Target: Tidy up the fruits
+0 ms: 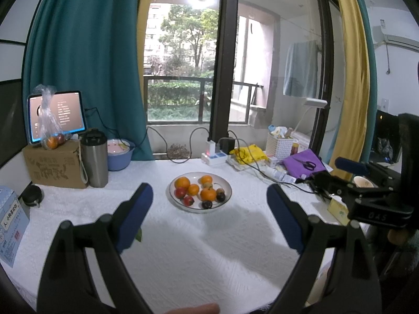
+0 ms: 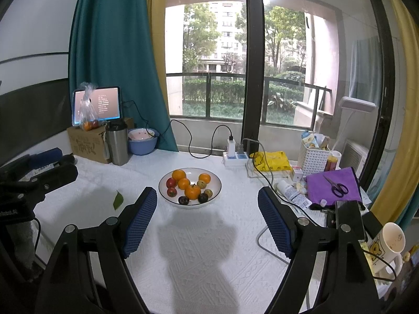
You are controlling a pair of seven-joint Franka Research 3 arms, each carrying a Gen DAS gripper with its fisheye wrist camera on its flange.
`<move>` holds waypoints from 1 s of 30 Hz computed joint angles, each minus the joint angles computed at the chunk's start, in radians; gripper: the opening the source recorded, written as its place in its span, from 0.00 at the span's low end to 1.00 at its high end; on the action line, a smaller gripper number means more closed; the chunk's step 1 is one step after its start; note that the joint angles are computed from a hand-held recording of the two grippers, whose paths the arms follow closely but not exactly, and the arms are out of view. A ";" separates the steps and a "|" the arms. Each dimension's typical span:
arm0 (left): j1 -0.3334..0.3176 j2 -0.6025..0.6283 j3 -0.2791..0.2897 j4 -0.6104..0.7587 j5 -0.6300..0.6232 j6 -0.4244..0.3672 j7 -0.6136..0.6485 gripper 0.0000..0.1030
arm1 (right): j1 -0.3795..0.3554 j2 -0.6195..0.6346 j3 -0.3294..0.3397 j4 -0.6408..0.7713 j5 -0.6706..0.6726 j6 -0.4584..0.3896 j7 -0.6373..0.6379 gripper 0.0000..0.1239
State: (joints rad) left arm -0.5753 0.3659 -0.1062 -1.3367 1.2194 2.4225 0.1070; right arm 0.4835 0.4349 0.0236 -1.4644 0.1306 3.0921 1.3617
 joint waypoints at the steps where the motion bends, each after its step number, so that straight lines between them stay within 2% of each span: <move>1: 0.000 0.001 0.000 0.000 0.000 0.000 -0.001 0.87 | 0.000 0.000 0.000 0.000 0.000 0.000 0.000 0.66; 30: -0.009 0.013 0.006 0.012 -0.003 0.003 0.002 0.87 | 0.002 0.002 -0.003 0.005 -0.003 -0.005 0.004 0.66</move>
